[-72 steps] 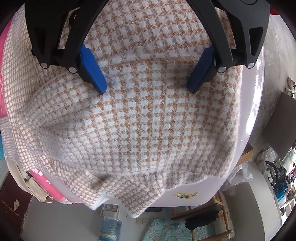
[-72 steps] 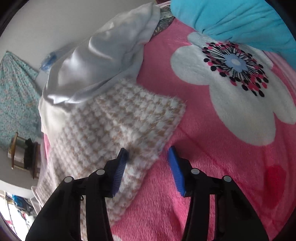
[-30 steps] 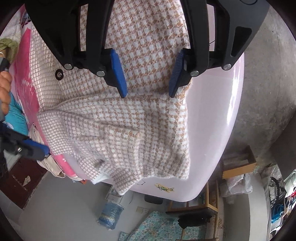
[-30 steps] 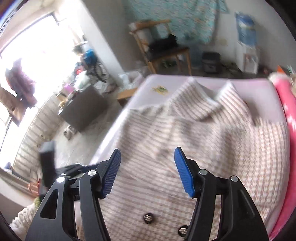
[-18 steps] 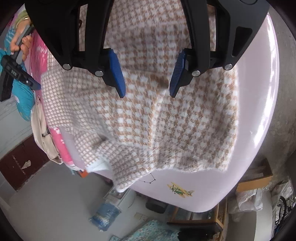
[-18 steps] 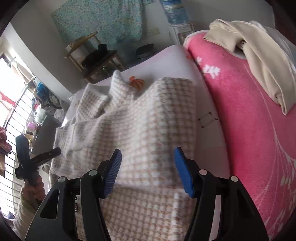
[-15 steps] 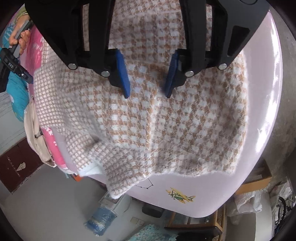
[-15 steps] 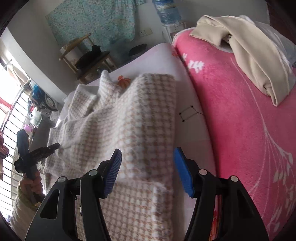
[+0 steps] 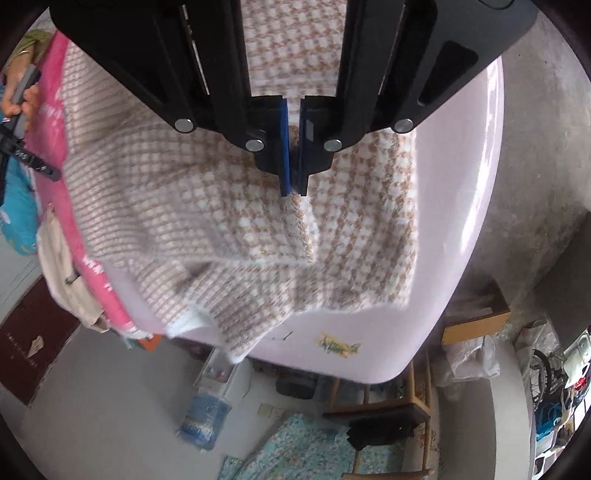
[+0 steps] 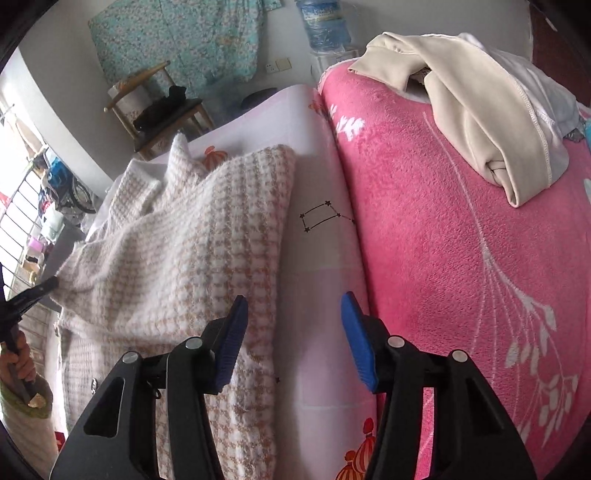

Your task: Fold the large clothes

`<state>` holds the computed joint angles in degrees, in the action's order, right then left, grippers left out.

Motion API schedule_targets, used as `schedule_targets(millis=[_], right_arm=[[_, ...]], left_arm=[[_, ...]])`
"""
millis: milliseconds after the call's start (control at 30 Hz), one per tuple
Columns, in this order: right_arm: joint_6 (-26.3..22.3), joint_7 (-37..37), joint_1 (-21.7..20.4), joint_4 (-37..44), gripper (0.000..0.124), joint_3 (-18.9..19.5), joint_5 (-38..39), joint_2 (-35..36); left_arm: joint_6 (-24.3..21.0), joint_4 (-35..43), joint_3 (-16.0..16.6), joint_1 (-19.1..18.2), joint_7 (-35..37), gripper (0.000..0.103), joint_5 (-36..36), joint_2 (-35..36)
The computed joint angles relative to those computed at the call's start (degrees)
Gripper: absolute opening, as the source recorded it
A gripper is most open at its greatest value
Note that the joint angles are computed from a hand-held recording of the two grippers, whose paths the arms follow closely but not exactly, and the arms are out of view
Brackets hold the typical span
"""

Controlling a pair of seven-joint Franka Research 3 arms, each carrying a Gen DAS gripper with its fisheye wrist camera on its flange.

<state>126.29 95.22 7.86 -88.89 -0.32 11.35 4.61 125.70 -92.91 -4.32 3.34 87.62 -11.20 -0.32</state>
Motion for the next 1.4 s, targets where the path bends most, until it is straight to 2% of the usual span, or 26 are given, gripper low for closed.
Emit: schedule_targets(millis=[167,200,300,400,467,533,633,767,900,1000,1067,1167,1300,1400], right_arm=[[0.16,-0.58,0.83,1.86,0.039,0.34,-2.99,1.03],[0.32,-0.75,1.04,2.97,0.033,0.41,-3.52,1.79],[2.59,-1.65,1.71,6.19,0.025,0.73,-3.73,4.22],[3.30,-3.35,2.23,10.05,0.024,1.26,-1.96,7.55],[0.68,-3.16,2.83,13.00,0.024,1.09,-2.61,10.35],[-5.12,-1.76,3.39,16.21,0.024,0.42,-4.53,13.35],[-5.86,-2.92,3.59,15.71,0.023,0.18,-5.54,13.07],[-11.17,-1.78,4.22,21.00,0.023,0.01,-6.85,14.78],[-11.14,-2.70,4.22,20.87,0.023,0.07,-6.80,14.23],[-12.62,-3.26,4.16,20.99,0.023,0.09,-6.85,14.84],[-13.31,-4.04,4.12,21.38,0.023,0.10,-6.91,15.11],[-13.31,-3.38,4.20,22.76,0.023,-0.10,-6.90,15.23],[-8.46,-3.17,5.27,24.08,0.023,-0.63,-10.30,15.53],[-8.33,-3.05,5.88,31.39,0.023,-0.88,-11.23,21.13]], left_arm=[[1.34,-2.93,0.02,0.13,-0.80,0.003,1.97,-0.54],[1.91,-3.43,-0.08,-0.01,-0.63,0.003,2.76,-0.81],[2.18,-3.56,-0.35,-0.47,-0.88,0.003,5.58,-0.76],[2.99,-4.54,-0.44,-0.73,-1.79,0.003,7.12,-1.12],[3.70,-5.35,-0.36,-0.81,-2.26,0.003,7.40,-1.71],[3.94,-5.86,-0.21,-0.88,-2.43,0.003,7.09,-2.23],[3.75,-6.29,0.06,-0.99,-1.09,0.003,6.01,-2.78],[3.01,-6.14,0.40,-1.04,1.44,0.003,4.51,-3.08],[4.89,-7.42,0.93,-1.00,2.91,0.003,1.71,-5.05],[1.16,-5.78,0.81,-1.05,2.68,0.003,3.74,-3.79],[-0.65,-5.12,0.23,-1.17,2.30,0.009,7.09,-2.91],[3.21,-7.39,-0.16,-1.31,0.99,0.014,10.66,-5.07],[10.53,-9.76,0.41,-1.95,2.06,0.019,9.96,-7.65],[9.32,-6.41,0.14,-2.98,2.66,0.020,7.95,-4.89]])
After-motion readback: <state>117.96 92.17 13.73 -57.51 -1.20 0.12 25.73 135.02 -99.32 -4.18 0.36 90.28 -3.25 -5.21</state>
